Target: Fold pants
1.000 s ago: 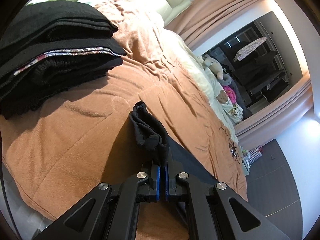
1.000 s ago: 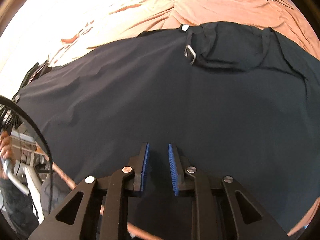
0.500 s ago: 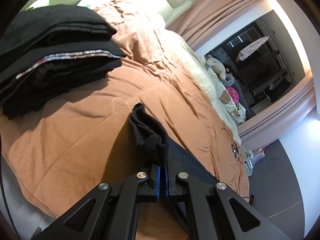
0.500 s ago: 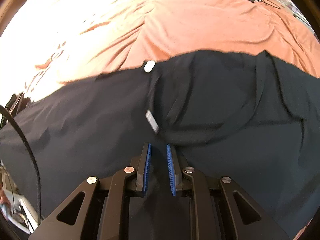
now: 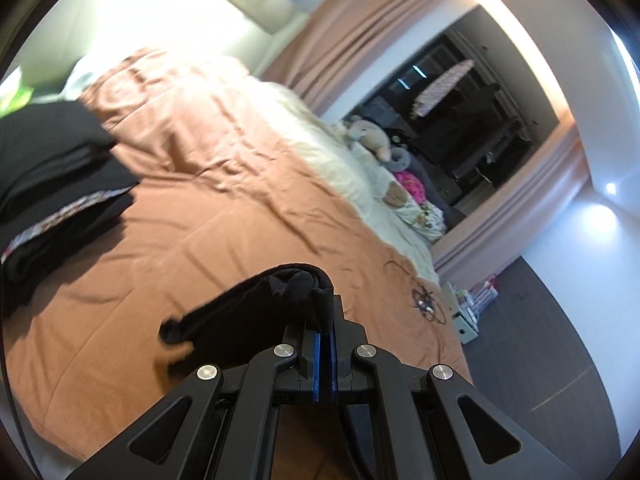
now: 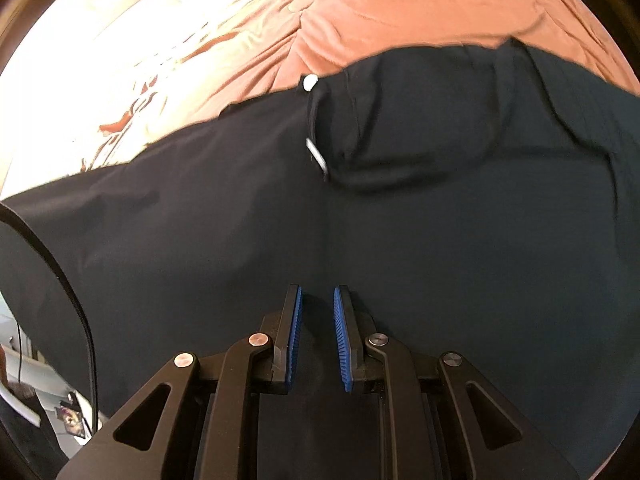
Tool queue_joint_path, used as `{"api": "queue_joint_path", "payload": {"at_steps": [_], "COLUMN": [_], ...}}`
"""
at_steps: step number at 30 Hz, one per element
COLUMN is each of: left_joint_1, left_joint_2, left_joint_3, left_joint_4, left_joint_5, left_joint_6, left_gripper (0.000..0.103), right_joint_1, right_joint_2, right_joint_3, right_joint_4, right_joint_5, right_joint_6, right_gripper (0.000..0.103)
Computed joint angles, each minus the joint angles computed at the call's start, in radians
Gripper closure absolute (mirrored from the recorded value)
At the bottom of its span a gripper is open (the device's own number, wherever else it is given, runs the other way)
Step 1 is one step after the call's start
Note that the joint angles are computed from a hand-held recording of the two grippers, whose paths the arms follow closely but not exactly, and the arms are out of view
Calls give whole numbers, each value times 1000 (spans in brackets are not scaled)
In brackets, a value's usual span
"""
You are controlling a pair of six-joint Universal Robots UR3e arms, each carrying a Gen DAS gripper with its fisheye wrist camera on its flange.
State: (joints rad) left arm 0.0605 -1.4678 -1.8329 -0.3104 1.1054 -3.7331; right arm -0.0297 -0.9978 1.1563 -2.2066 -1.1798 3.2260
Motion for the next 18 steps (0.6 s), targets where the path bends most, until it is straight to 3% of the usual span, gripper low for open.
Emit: {"api": "queue_joint_path", "payload": {"at_steps": [7, 18], "left_joint_1": [-141, -374], "left_joint_2": [-121, -459], "left_joint_3": [321, 1026], "left_joint_4": [-135, -432], "left_joint_5": [69, 187], "left_joint_6": [31, 104], "left_gripper": [100, 100], "right_joint_1": [-33, -201], "right_joint_2": [-193, -548], "right_joint_3": [310, 696], "right_joint_4": [-95, -155], "right_joint_5": [58, 215], "right_joint_6": [-23, -132], "right_gripper": [90, 90]}}
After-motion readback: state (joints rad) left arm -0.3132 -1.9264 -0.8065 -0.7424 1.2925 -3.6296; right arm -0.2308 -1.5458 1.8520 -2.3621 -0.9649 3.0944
